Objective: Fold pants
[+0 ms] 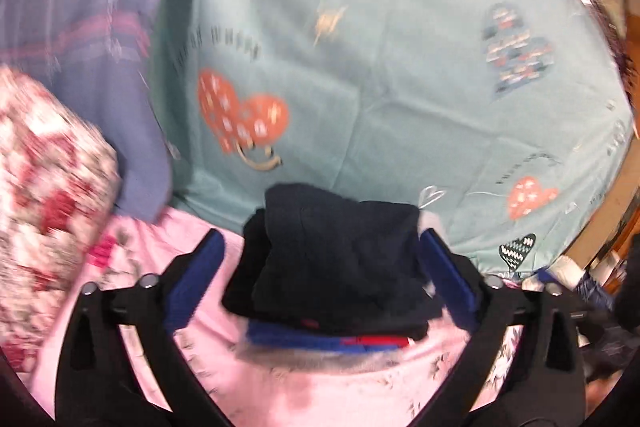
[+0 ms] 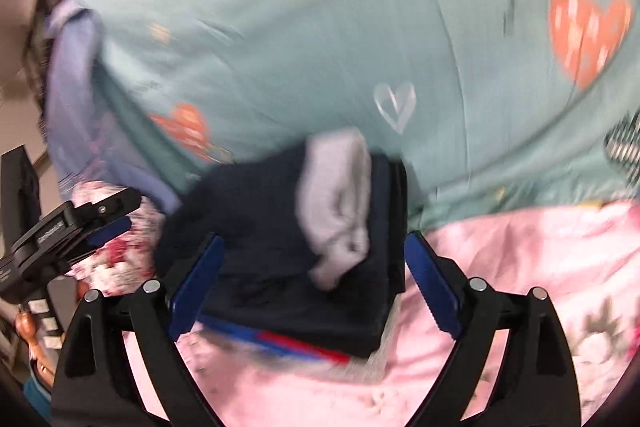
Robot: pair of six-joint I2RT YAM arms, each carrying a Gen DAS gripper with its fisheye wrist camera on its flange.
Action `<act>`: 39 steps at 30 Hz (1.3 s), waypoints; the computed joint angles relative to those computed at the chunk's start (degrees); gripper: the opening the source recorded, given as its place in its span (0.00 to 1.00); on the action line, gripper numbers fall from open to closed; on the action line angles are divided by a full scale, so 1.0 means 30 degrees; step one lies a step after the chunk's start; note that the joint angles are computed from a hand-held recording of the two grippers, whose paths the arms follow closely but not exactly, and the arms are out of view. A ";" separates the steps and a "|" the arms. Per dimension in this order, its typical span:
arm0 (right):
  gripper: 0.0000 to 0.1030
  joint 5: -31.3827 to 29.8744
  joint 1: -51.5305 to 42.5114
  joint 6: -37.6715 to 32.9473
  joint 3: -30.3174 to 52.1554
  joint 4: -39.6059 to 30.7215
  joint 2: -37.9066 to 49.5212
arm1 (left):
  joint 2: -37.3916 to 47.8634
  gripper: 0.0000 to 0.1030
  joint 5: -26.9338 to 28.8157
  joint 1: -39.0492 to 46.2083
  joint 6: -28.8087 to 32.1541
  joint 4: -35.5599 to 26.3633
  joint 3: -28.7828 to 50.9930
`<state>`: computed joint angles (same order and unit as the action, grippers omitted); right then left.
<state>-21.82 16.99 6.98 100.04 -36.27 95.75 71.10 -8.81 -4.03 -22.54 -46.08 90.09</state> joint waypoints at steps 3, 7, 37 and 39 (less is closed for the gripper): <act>0.96 -0.1721 -0.0621 -0.0922 -0.1966 -0.1037 -0.4753 | -0.2655 0.98 -0.5010 -0.4556 -0.0327 -0.2299 -0.0505; 0.99 -0.4187 -0.2315 -0.2650 -0.6064 -0.1782 -1.1161 | -0.6071 0.98 -1.2873 -1.4112 -0.3767 -0.5223 -0.4567; 0.99 0.8559 0.3918 -0.0947 -2.6198 0.1304 -2.3585 | -0.1900 0.98 -1.4858 -2.1848 -1.6610 -0.5917 -1.4614; 0.99 0.8329 0.3727 -0.0993 -2.6141 0.1220 -2.3541 | -0.1825 0.98 -1.4775 -2.1752 -1.6493 -0.5826 -1.4632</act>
